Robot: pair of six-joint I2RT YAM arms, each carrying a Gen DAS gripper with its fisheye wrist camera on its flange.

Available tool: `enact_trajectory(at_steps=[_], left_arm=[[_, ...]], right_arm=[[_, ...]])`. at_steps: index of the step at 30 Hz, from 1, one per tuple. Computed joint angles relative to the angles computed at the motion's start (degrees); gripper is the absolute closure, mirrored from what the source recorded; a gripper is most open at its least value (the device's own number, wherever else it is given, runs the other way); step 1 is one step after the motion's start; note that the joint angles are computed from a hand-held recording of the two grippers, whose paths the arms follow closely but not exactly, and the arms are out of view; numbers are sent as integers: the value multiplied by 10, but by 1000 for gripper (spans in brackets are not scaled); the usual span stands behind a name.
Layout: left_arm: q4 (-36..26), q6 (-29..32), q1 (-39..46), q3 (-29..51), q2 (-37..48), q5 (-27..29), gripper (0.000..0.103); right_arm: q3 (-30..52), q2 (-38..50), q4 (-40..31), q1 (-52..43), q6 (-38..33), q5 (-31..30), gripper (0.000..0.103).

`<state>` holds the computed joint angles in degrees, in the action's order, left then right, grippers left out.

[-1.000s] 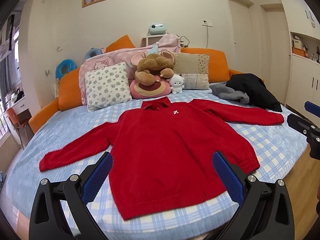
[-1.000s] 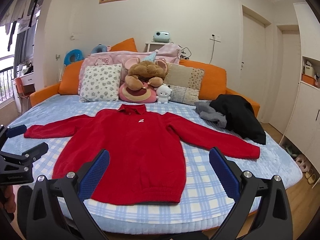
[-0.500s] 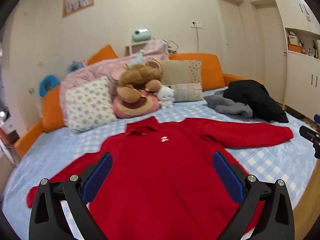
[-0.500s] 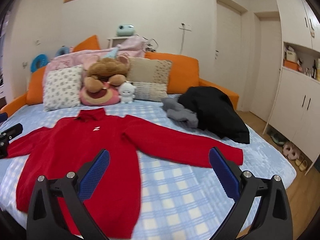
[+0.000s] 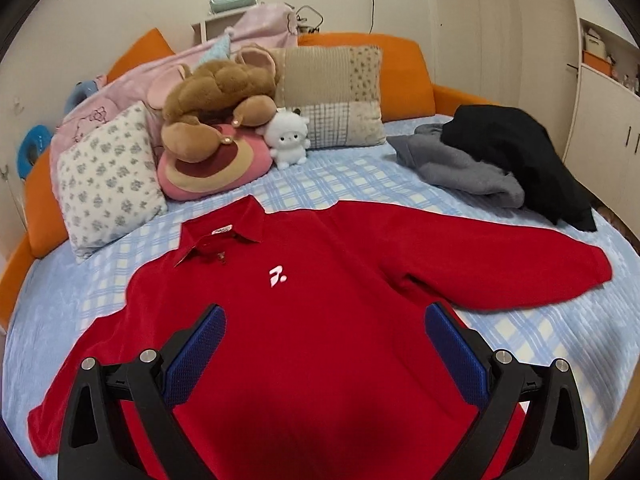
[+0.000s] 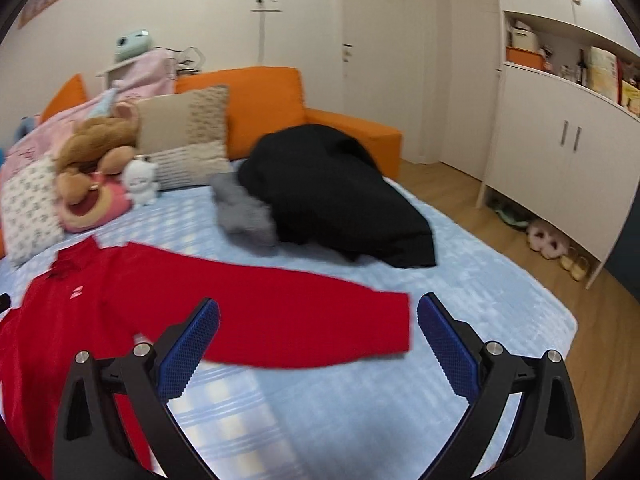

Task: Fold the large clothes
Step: 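Lower the right tool onto the red shirt sleeve and close on its cuff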

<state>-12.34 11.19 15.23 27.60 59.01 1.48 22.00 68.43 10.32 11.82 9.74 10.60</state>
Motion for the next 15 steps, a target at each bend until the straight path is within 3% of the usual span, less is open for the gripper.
enact_trajectory(at_steps=[5, 7, 10, 12, 15], left_arm=[[52, -15, -4, 83, 174, 29, 2], [49, -23, -4, 127, 231, 50, 2], [28, -38, -17, 211, 326, 47, 2], [16, -46, -26, 273, 392, 41, 2], [-10, -50, -32, 359, 478, 41, 2]], right_arm=[[58, 124, 31, -60, -15, -48, 5], [96, 183, 30, -85, -7, -77, 9], [148, 257, 12, -127, -1, -130, 25], [189, 315, -2, -157, 5, -171, 27], [240, 386, -23, -184, 3, -186, 27]])
